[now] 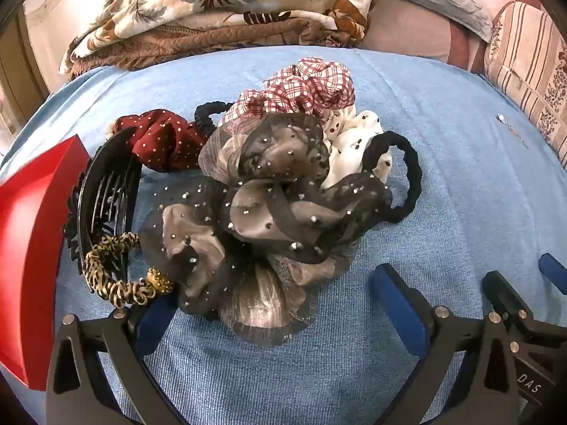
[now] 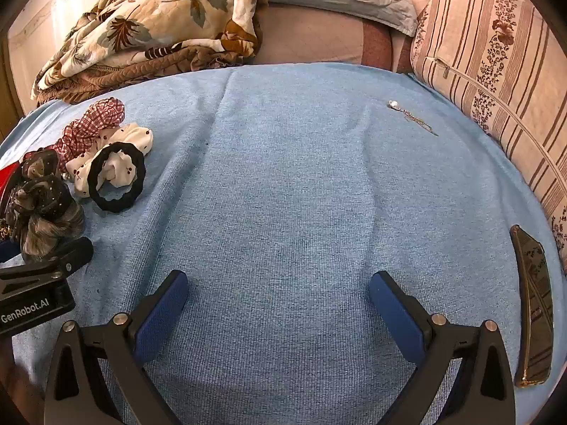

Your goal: Organize jewelry

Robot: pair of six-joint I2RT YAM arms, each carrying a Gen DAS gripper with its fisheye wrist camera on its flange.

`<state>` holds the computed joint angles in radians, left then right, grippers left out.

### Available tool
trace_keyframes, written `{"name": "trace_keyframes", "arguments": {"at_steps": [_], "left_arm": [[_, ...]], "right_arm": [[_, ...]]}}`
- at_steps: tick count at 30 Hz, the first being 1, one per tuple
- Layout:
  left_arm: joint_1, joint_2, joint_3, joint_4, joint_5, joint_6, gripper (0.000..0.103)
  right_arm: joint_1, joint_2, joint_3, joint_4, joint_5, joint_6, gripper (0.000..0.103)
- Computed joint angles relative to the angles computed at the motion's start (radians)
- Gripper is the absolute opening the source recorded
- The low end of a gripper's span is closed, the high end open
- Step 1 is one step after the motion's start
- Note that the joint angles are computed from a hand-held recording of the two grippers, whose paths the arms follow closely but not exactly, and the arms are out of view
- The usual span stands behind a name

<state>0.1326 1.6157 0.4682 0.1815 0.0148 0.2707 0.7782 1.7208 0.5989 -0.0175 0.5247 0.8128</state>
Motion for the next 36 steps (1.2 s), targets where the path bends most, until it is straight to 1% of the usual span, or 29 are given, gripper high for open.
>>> {"name": "trace_keyframes", "arguments": {"at_steps": [1,4,5,10,13,20,23,25,28,31,34,36], "left_arm": [[0.035,0.004,0.011,-0.020,0.077,-0.010,0.103],[0.014,0.000,0.005,-0.018,0.071,-0.032,0.103],[0.044,0.005,0.014,-0.025,0.096,-0.013,0.103],[0.015,0.000,0.003,-0.018,0.082,-0.039,0.103],[0.045,0.006,0.015,-0.028,0.103,-0.015,0.103],[0.047,0.005,0.015,-0.030,0.106,-0.015,0.103],[0.050,0.003,0.019,-0.049,0.113,-0.008,0.103],[0.063,-0.016,0.026,-0.098,0.133,0.033,0.103],[0.106,-0.036,0.037,-0.177,0.185,0.110,0.103],[0.157,-0.075,0.037,-0.247,0.222,0.180,0.103],[0.213,-0.181,-0.019,-0.268,0.243,0.198,0.103],[0.290,-0.319,-0.063,-0.313,0.312,0.226,0.103]], "right_arm": [[0.000,0.000,-0.001,0.005,-0.003,0.001,0.103],[-0.001,0.003,0.000,0.006,-0.005,0.002,0.103],[0.000,0.005,0.001,0.008,-0.004,0.002,0.103],[0.003,0.004,0.003,0.003,-0.003,0.006,0.103],[0.005,0.006,0.004,0.004,-0.002,0.008,0.103],[0.009,0.010,0.012,-0.007,0.002,0.010,0.103],[0.009,0.000,0.006,-0.003,-0.005,0.014,0.103],[0.003,-0.008,-0.015,0.017,-0.022,0.018,0.103],[-0.013,-0.035,-0.026,0.004,-0.080,0.036,0.103],[0.021,-0.042,-0.030,-0.013,-0.067,0.057,0.103],[0.051,-0.044,-0.029,-0.029,-0.030,0.084,0.103],[0.073,-0.056,-0.014,-0.084,-0.014,0.110,0.103]]}}
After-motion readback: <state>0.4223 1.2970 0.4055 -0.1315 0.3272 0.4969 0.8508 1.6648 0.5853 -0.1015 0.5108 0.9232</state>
